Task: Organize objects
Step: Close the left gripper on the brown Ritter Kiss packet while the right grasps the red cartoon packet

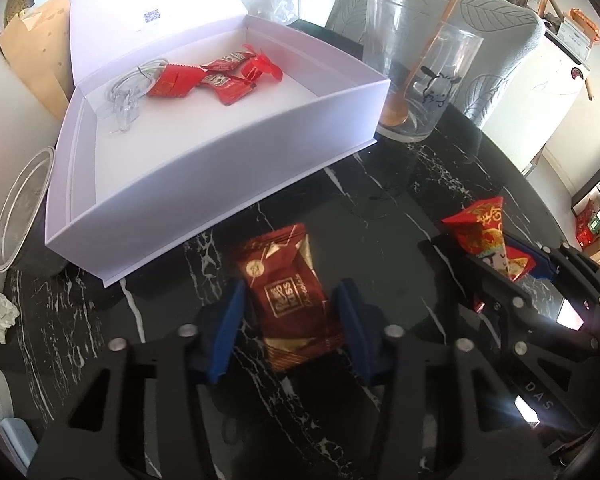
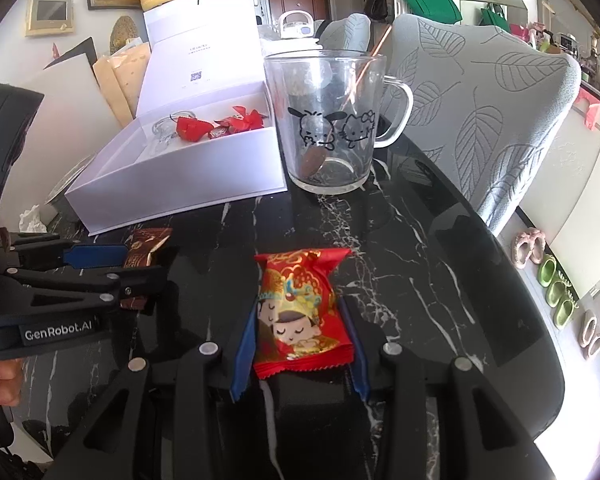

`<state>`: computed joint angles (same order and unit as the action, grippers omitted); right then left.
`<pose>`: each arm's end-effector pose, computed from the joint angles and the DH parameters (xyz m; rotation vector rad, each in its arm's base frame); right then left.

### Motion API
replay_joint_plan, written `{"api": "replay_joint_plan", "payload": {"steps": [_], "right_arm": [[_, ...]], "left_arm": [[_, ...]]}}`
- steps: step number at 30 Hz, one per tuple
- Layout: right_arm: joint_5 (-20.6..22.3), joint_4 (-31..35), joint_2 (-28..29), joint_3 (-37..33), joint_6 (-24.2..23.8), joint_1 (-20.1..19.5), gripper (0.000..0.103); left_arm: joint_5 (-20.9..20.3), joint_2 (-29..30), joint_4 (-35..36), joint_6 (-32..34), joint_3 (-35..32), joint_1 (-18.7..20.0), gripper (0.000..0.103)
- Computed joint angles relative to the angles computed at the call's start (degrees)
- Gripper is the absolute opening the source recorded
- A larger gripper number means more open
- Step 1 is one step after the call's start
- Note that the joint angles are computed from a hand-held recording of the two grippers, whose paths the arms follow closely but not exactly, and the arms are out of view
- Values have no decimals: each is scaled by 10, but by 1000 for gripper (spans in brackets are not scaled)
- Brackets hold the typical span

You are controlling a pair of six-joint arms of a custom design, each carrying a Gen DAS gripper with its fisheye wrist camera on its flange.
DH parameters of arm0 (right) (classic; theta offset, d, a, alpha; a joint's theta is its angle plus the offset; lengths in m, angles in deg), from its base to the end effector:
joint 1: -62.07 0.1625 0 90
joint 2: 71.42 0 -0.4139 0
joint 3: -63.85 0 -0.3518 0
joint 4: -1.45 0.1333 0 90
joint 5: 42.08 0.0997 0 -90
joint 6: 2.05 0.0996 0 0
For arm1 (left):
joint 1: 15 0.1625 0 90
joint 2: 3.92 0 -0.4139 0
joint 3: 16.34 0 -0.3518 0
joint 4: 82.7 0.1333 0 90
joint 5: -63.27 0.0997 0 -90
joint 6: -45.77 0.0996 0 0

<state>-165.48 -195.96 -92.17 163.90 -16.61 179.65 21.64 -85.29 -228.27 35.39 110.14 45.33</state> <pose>0.3379 -0.4773 -0.0629 0.7320 -2.4282 0.7151 -0.0276 -0.4682 0.2755 0.2982 2.3306 -0.5629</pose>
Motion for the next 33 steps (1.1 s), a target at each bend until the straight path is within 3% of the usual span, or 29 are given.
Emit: {"api": "replay_joint_plan", "payload": {"steps": [6, 13, 23, 28, 30, 33], "right_arm": [[18, 5, 3, 6, 0, 11, 40], [1, 18, 17, -5, 5, 30, 40], [53, 55, 35, -19, 4, 55, 40], [23, 66, 48, -33, -8, 71, 42], [20, 68, 48, -33, -4, 72, 49], [9, 71, 46, -31, 1, 73, 52]], "left_arm": [[-11, -18, 3, 21, 14, -2, 37], [-15, -64, 24, 17, 37, -2, 34], [-12, -168, 120, -23, 73, -11, 34], [2, -181, 95, -5, 93, -15, 37], [-2, -181, 92, -10, 91, -12, 37], [3, -178, 88, -9, 91, -10, 42]]}}
